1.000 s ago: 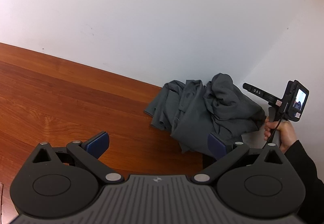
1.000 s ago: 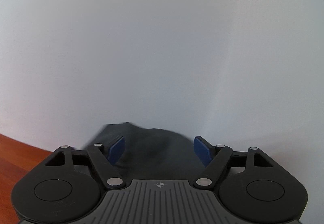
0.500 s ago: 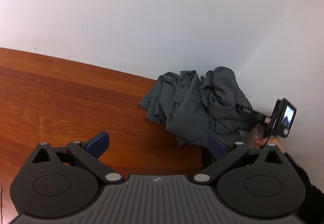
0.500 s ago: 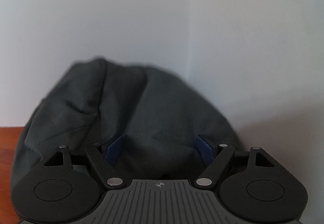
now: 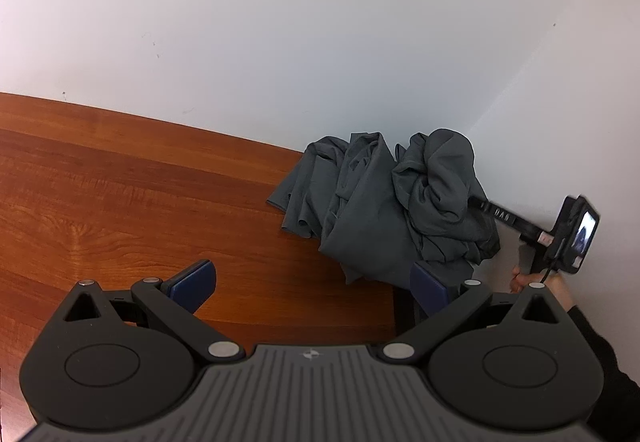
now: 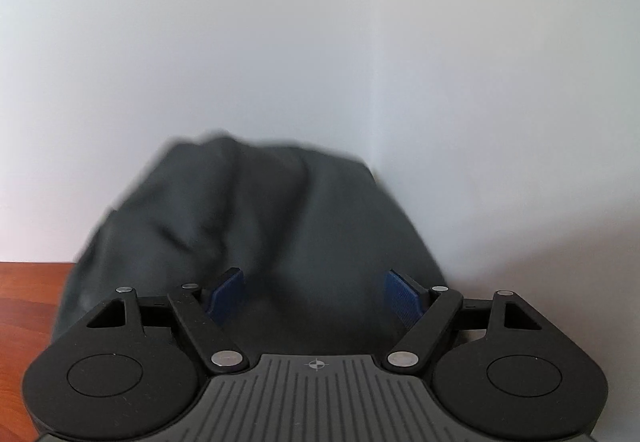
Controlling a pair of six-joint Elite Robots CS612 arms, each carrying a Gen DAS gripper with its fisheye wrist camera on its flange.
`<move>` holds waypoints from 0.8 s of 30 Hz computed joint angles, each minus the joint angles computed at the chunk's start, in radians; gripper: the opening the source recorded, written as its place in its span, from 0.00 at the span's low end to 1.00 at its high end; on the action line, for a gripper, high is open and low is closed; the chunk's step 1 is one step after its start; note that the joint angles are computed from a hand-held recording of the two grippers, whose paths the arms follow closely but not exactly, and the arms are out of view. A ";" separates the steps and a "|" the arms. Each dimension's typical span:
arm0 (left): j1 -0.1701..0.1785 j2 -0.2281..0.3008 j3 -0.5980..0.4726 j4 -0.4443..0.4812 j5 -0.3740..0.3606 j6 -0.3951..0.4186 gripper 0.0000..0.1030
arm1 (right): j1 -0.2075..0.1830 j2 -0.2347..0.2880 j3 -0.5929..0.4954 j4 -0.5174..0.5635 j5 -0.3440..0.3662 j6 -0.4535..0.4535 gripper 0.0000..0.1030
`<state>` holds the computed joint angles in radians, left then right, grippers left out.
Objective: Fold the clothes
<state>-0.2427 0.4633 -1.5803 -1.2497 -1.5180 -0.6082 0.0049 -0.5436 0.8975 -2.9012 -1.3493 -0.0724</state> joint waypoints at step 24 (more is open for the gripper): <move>0.003 0.006 0.007 -0.006 0.073 -0.057 1.00 | 0.040 0.132 -0.263 0.187 0.103 -0.015 0.54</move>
<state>-0.2401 0.4697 -1.5735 -1.2554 -1.4445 -0.6653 0.0451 -0.4121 0.6341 -2.7145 -1.2468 -0.0870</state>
